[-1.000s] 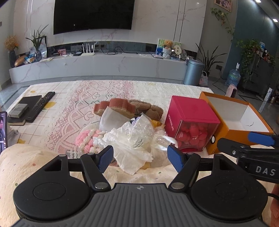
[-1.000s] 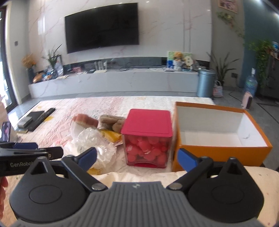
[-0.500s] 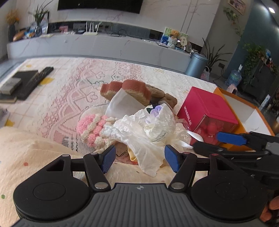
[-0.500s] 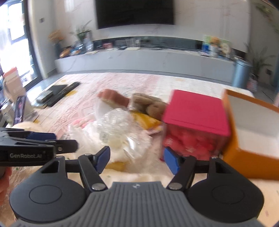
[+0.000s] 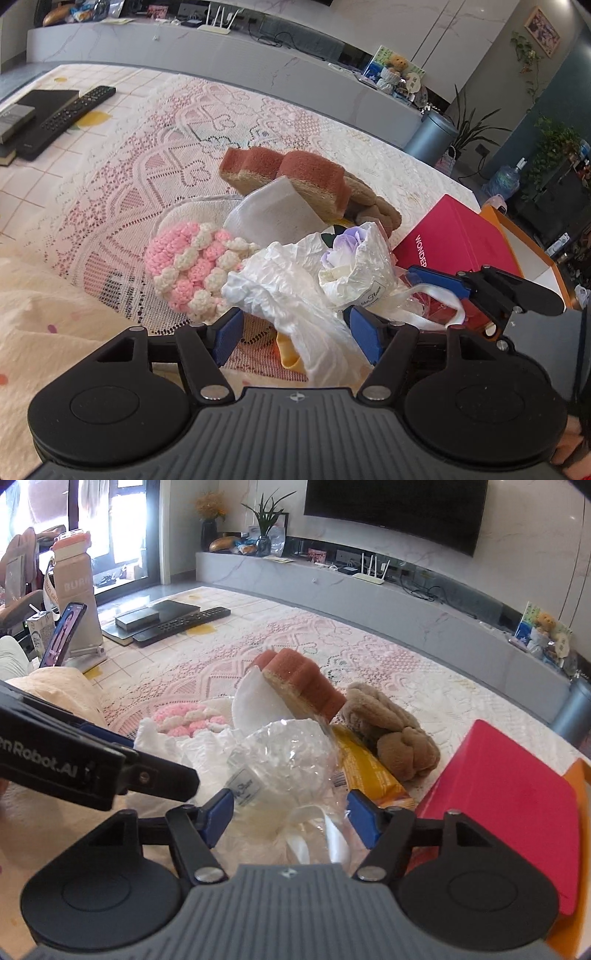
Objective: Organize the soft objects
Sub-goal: 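Grasp the white plastic bag with the left tool while the right tool grasps the clear bag, then carry both bags over the orange shoebox with both tools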
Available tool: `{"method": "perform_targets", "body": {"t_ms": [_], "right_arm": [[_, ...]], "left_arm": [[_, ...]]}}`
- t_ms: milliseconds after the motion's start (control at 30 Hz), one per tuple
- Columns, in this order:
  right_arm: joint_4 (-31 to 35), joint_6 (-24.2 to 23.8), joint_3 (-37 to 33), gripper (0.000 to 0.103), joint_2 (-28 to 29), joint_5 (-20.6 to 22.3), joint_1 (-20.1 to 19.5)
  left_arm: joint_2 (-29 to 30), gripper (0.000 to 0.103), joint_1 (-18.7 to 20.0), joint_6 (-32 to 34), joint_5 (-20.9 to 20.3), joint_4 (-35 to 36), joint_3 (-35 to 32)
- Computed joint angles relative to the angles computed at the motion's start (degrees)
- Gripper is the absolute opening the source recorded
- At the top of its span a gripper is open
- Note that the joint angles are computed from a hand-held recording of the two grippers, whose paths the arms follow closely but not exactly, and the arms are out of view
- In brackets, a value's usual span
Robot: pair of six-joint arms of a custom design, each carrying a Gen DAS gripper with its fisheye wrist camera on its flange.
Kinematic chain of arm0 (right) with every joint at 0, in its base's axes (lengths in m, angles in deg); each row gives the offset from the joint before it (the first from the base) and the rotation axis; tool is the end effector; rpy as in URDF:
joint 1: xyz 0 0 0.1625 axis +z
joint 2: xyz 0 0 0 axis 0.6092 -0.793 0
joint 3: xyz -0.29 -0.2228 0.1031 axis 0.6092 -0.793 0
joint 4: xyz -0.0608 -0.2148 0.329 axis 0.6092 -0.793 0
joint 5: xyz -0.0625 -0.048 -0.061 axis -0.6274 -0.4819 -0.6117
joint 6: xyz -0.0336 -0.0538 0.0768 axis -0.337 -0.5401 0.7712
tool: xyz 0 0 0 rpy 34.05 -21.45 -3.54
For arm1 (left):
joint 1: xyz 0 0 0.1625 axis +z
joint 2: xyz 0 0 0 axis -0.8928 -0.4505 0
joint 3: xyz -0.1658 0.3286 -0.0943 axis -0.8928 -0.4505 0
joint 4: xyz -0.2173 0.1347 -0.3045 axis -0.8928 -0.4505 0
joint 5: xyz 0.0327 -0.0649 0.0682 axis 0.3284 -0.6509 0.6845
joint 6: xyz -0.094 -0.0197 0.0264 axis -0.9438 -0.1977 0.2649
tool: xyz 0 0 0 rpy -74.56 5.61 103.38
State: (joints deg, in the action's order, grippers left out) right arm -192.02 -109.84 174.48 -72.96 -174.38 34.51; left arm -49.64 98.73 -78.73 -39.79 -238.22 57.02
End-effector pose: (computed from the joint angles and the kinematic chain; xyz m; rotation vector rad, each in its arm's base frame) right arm -0.0190 -0.4503 0.3208 0.7484 -2.2290 0.8225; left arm -0.3813 -0.4950 -0.0212 0.5883 2.7221 -0.6137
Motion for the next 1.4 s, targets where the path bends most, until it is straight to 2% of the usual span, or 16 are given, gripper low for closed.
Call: {"method": "perform_targets", "body": {"t_ms": [33,100,133,200,267,300,333,433,467,567,767,1033,1233,1400], "right_arm": [[-0.55,-0.65,0.04,0.069,0.49,0.16,0.01],[-0.56,-0.42,-0.64,0.054,1.85,-0.59,0.13],[0.81,0.54,-0.91,0.054,1.73,-0.54,-0.06],[0.93,1.29,-0.41,0.046,1.17,0.26,-0.74],[-0.28,1.81,0.41,0.042,0.51,0.72,-1.05],[-0.43,2.90,0.83,0.039,-0.16,0.93,-1.17],[-0.79,4.26,1.26,0.038,-0.85,0.93,-1.29],[-0.44,8.75,3.08,0.038,-4.39,2.82,-2.36],[0.03,10.16,3.81,0.038,-5.88,3.86,-2.82],[-0.01,12.53,5.56,0.038,-9.59,5.55,-3.44],[0.58,16.80,7.16,0.038,-16.70,7.85,-4.04],[5.51,21.59,7.68,0.038,-27.67,13.07,-7.54],[7.45,23.45,6.99,0.038,-34.04,15.87,-10.03],[7.86,23.92,5.61,0.038,-37.18,17.77,-13.99]], "left_arm": [[0.48,0.078,0.10,-0.61,0.50,0.43,-0.57],[1.12,0.078,0.47,-0.74,0.06,0.11,-1.21],[1.54,0.078,0.59,-0.99,-0.04,0.13,-1.65],[2.24,0.076,0.66,-1.01,0.38,0.36,-2.34],[2.88,0.065,0.57,-1.11,1.42,1.32,-3.08],[2.97,0.052,0.53,-1.06,1.59,1.72,-3.17],[3.10,0.035,0.44,-1.00,1.88,2.12,-3.33],[3.02,0.011,-0.50,0.41,3.91,0.59,-2.50],[2.91,0.008,-1.05,1.32,4.58,-0.57,-2.08],[2.03,0.006,-2.87,4.15,6.55,-4.17,-0.50],[-1.52,0.006,-6.48,10.49,7.56,-9.96,1.98],[-3.85,0.006,-10.50,21.83,5.95,-12.06,0.09],[-1.78,0.006,-12.44,28.84,1.00,-11.91,-5.94],[4.48,0.006,-12.44,31.17,-4.92,-8.86,-16.20]]}}
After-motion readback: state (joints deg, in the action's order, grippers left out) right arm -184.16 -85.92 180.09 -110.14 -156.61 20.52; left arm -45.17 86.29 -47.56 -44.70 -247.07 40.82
